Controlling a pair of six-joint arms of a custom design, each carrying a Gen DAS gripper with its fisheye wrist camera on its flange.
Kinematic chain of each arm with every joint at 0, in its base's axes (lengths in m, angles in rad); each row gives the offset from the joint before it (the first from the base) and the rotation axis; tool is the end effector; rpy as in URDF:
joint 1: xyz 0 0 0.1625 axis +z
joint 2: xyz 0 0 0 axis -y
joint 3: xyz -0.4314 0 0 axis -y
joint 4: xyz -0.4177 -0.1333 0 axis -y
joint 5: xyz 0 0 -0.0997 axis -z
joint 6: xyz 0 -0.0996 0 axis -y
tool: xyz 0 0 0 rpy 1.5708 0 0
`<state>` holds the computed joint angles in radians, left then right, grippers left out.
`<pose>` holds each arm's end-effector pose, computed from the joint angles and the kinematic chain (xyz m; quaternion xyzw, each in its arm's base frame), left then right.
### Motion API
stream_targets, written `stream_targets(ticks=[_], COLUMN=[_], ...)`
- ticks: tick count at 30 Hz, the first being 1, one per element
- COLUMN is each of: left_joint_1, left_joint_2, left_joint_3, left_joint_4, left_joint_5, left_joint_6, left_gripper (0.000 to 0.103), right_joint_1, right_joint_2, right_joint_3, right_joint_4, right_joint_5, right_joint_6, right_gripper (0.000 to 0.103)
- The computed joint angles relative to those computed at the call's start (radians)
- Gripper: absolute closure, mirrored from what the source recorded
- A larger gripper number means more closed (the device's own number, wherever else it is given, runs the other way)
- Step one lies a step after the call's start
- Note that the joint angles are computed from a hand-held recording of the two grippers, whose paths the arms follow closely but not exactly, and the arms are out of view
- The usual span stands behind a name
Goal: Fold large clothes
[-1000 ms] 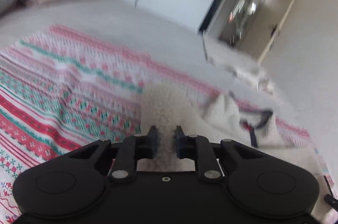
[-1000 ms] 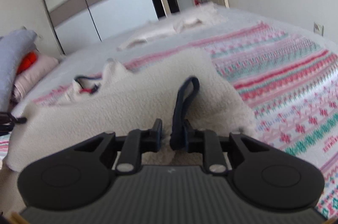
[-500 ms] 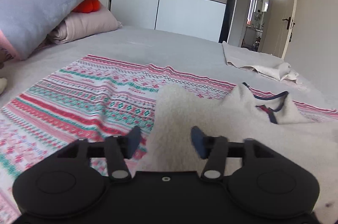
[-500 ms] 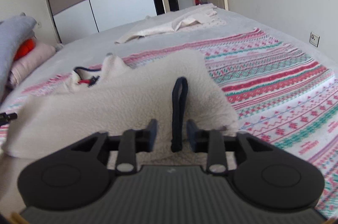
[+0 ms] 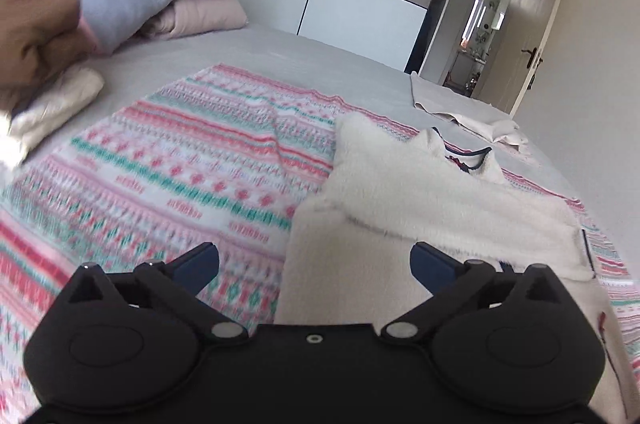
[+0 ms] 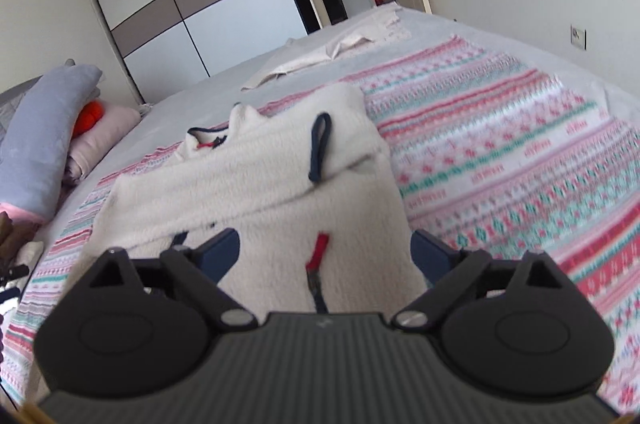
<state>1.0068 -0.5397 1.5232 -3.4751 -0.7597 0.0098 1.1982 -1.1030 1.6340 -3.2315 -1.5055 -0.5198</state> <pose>-0.2093 -0.7154 0.0743 0.0648 0.8392 -0.4894 0.2283 -0.1199 -0.6909 0.3838 0.0795 -0.8406 0.4945 0.2060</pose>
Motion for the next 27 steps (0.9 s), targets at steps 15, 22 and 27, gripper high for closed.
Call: stream_targets(ticks=[15,22,27], left_joint_1=[0.163,0.211,0.208], left_joint_2=[-0.259,-0.286,-0.278], left_joint_3=[0.348,0.377,0.372], left_joint_4=[0.097,0.141,0.203], left_joint_5=[-0.566,-0.783,-0.845], left_joint_6=[-0.304,-0.297,-0.24], left_gripper=[0.003,0.003,0.005], right_joint_1=[-0.162,-0.222,-0.235], right_joint_2=[-0.141,-0.162,-0.173], right_joint_3=[0.118,0.12,0.105], right_joint_4=[0.279,0.366,0.507], right_joint_5=[0.151,0.316,0.37], right_joint_6=[0.204,0.244,0.189], right_gripper=[0.007,0.008,0.015])
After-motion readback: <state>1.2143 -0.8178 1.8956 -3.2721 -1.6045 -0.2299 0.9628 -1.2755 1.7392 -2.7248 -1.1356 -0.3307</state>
